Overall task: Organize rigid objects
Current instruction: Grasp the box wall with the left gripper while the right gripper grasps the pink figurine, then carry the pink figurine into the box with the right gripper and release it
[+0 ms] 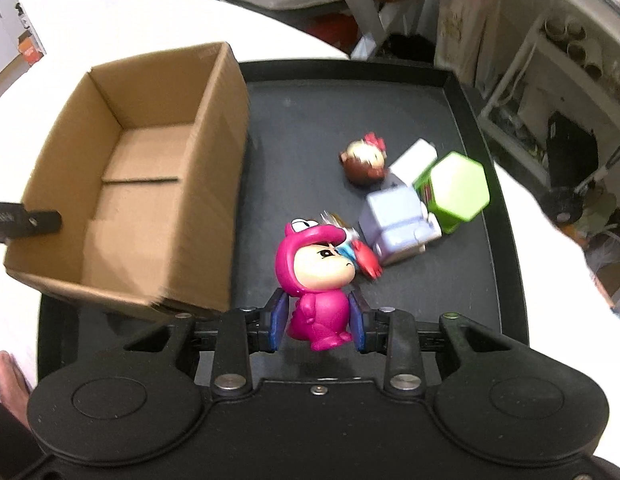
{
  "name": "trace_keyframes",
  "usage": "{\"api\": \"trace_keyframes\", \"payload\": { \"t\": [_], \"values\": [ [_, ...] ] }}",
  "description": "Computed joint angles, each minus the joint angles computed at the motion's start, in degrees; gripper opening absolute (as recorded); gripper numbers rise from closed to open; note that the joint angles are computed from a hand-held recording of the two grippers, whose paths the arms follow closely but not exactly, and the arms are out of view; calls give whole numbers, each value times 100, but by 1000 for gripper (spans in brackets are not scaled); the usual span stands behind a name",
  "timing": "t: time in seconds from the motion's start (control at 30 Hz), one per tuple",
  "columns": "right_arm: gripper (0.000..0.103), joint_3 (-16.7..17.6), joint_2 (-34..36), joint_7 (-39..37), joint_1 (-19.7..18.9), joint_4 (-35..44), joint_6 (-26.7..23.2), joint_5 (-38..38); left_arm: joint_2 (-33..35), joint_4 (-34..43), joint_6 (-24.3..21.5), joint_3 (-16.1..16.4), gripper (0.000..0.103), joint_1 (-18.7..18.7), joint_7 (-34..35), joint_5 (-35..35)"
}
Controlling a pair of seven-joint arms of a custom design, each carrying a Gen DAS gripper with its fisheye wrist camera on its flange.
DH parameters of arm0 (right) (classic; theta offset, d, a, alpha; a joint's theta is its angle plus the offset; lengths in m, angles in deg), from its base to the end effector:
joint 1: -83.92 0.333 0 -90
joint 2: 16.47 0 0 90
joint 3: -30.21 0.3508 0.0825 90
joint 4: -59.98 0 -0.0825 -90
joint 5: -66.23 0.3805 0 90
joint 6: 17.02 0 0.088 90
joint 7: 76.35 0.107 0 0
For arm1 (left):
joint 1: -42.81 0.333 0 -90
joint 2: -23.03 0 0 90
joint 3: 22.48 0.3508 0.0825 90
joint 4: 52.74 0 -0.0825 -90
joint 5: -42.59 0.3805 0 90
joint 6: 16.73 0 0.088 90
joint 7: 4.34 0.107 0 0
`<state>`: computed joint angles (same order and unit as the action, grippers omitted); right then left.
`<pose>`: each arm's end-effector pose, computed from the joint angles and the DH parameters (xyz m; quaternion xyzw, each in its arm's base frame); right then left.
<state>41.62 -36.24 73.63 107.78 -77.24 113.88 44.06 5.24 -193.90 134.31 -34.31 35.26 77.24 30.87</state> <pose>0.3664 0.2561 0.5042 -0.6129 0.7590 -0.1868 0.1157 0.4365 -0.1541 0.4946 -0.6718 0.7007 -0.2227 0.0903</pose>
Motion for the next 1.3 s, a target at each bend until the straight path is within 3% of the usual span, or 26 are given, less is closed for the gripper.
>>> {"api": "trace_keyframes", "payload": {
  "t": [0.57,1.3],
  "values": [
    [32,319,566,590,132,1196,-576,-784,-7,18,-248,308,16,-278,1043,-1088],
    [32,121,1775,480,588,2343,-602,-1170,18,87,-695,544,20,-145,1828,-2266]
  ]
}}
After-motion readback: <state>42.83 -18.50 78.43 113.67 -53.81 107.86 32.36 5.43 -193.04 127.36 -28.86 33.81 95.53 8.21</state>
